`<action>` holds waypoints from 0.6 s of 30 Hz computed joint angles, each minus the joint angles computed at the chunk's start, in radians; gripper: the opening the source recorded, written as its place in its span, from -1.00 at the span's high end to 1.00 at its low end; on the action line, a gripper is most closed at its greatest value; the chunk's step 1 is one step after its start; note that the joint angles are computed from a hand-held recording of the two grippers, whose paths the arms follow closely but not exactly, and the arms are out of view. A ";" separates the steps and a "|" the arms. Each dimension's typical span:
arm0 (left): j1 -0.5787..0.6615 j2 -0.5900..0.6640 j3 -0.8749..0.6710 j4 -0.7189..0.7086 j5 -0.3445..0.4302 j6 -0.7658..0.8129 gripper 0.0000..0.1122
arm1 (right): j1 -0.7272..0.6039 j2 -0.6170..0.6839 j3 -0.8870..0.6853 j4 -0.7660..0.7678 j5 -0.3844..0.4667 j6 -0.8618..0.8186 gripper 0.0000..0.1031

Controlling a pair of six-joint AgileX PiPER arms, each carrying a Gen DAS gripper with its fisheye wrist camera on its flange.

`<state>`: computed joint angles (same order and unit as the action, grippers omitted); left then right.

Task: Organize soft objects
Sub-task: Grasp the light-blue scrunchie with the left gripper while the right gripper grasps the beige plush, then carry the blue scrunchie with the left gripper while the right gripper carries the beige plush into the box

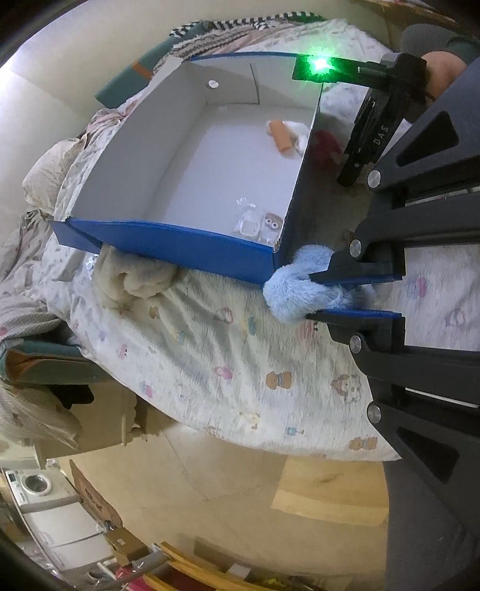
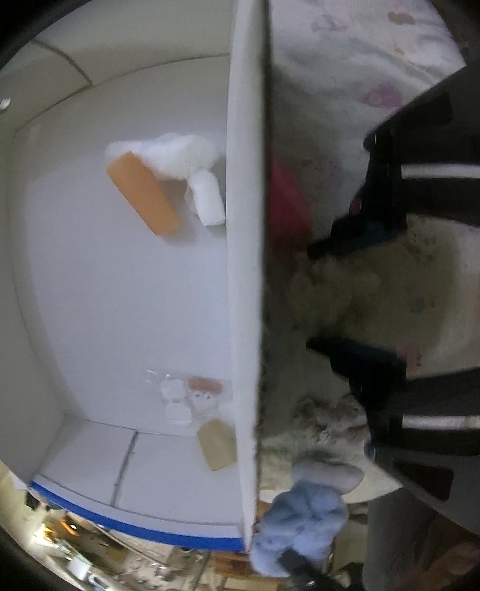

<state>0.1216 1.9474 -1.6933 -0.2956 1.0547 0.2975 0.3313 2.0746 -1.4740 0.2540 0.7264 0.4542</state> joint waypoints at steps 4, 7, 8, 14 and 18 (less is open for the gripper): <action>-0.007 0.006 -0.001 0.012 -0.001 -0.011 0.83 | 0.020 -0.034 0.025 -0.030 -0.031 -0.015 0.56; -0.017 0.001 0.010 0.025 -0.015 -0.017 0.83 | 0.027 -0.082 0.077 -0.011 -0.078 -0.045 0.56; -0.022 -0.003 0.018 0.032 -0.023 -0.020 0.83 | 0.031 -0.097 0.092 -0.017 -0.087 -0.043 0.56; -0.043 -0.030 0.060 0.057 -0.055 -0.017 0.83 | 0.059 -0.209 0.204 -0.041 -0.119 -0.024 0.56; -0.038 -0.074 0.074 0.049 -0.052 -0.014 0.83 | 0.037 -0.295 0.243 -0.005 -0.112 -0.053 0.56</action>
